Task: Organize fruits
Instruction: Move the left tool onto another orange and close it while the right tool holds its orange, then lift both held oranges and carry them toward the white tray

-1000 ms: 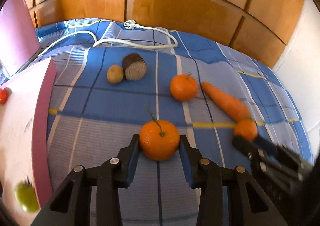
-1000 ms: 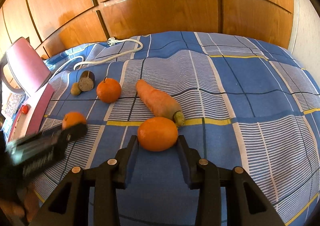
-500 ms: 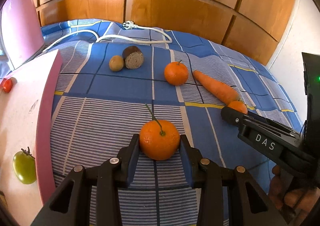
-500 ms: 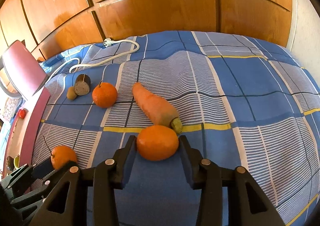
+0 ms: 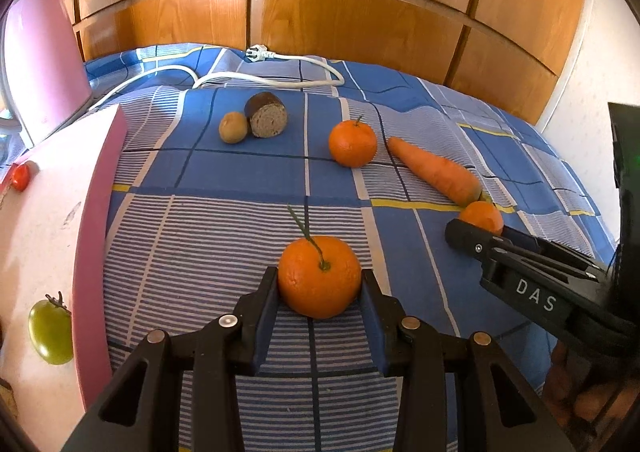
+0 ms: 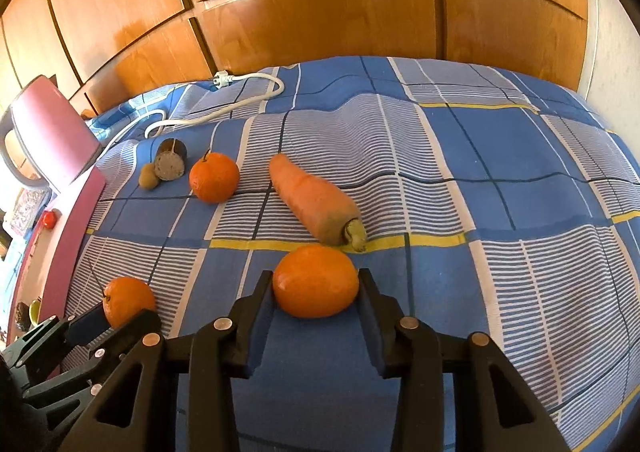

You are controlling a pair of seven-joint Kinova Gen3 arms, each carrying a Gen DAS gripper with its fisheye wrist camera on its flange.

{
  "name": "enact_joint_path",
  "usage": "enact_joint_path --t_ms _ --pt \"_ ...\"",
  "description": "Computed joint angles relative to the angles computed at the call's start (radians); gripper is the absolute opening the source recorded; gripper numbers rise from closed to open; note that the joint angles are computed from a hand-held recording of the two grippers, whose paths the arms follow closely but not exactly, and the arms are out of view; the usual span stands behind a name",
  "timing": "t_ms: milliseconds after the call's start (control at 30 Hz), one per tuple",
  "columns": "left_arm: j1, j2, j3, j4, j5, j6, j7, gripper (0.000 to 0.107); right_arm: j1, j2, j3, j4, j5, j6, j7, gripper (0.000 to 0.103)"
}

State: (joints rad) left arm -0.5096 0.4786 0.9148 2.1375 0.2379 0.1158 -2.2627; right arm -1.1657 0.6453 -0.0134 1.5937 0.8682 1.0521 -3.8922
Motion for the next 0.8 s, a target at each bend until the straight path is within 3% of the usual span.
enact_joint_path --t_ms 167,800 --pt "-0.015 -0.01 0.012 0.02 -0.013 -0.016 0.0 0.039 0.004 0.025 -0.006 -0.053 -0.034 0.052 0.069 0.041" --pt "-0.086 -0.022 0.071 0.073 -0.09 -0.045 0.053 0.039 -0.049 0.048 -0.004 -0.087 -0.044 0.114 0.075 0.04"
